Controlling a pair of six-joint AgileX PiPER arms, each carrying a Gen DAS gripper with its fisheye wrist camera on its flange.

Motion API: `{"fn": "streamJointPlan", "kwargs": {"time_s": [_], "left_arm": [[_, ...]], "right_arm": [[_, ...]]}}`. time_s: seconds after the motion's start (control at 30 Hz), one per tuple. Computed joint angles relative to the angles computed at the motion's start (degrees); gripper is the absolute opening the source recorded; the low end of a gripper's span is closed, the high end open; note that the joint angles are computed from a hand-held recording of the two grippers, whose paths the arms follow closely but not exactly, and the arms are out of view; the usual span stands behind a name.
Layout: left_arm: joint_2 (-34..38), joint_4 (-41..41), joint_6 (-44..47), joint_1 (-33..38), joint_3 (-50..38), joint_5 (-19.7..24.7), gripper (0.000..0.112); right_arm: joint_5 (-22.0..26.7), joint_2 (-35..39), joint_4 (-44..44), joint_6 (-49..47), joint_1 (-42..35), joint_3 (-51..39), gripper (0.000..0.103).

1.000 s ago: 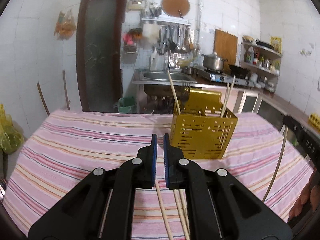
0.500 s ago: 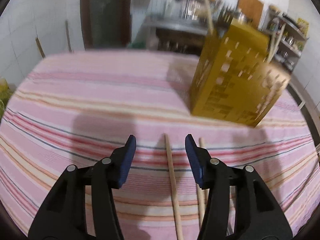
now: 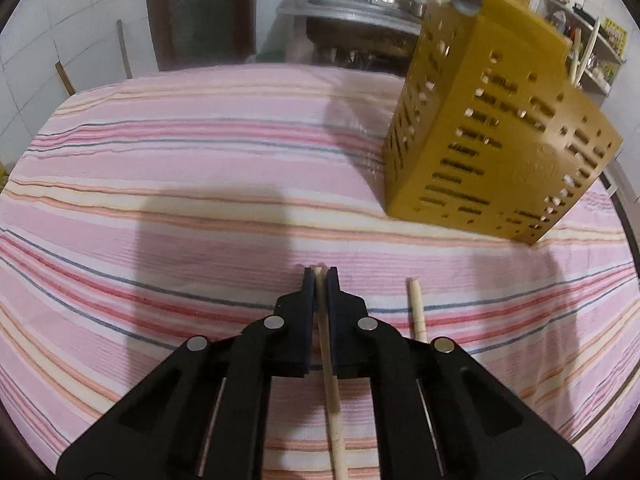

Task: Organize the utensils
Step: 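Lift both held chopsticks off the cloth toward the yellow holder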

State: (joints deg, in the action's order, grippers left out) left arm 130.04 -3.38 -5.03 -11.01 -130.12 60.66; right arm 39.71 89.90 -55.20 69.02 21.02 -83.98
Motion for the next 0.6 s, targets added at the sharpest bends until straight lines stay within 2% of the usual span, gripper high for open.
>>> {"fn": "streamJointPlan", "kwargs": {"time_s": [0.1, 0.17, 0.4, 0.6], "left_arm": [[-3.6, -1.6, 1.0, 0.3, 4.0, -3.6, 0.004], [-7.9, -2.8, 1.4, 0.6, 9.1, -8.1, 0.004], [-25.3, -2.2, 3.0, -0.2, 28.9, -27.1, 0.004], [-33.6, 1.3, 1.1, -0.9, 37.9, -36.3, 0.003]], "right_arm": [[0.1, 0.1, -0.3, 0.6, 0.3, -0.1, 0.007], [0.2, 0.1, -0.8, 1.4, 0.6, -0.1, 0.007], [0.7, -0.5, -3.5, 3.5, 2.0, 0.1, 0.007], [1.9, -1.5, -6.9, 5.5, 4.2, 0.6, 0.004]]}}
